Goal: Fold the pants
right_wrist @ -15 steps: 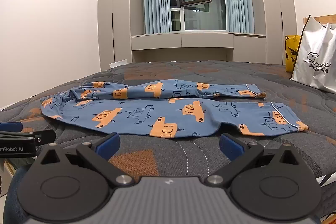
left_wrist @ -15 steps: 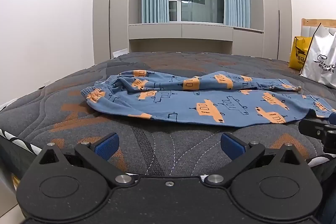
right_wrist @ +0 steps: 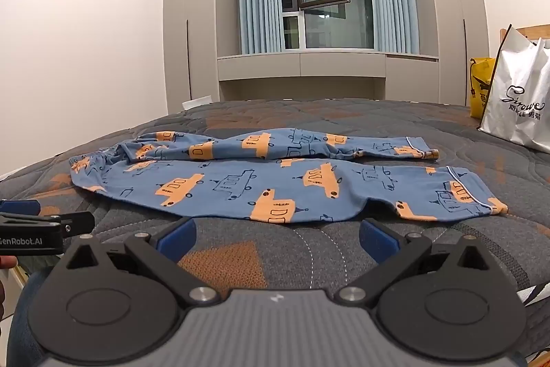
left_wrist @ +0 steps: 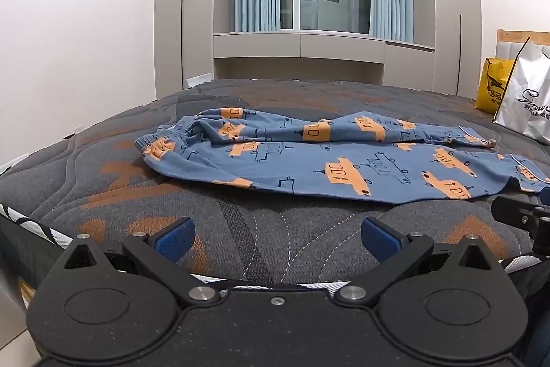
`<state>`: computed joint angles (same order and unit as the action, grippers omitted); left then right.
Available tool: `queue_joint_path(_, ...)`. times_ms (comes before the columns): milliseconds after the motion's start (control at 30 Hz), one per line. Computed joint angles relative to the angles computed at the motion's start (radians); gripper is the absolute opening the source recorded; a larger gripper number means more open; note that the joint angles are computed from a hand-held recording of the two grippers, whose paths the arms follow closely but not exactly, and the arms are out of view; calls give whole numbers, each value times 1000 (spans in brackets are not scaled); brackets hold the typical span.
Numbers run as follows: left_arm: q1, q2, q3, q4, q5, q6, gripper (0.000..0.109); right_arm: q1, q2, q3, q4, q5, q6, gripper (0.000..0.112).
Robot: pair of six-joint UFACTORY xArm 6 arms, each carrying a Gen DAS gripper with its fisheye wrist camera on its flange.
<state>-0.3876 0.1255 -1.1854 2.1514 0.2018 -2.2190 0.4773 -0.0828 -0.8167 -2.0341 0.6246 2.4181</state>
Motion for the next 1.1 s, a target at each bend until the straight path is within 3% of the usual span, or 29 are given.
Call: queue_joint_path(1100, 2, 7, -6, 1, -3, 0, 103, 1, 11, -4, 1, 7, 12, 103)
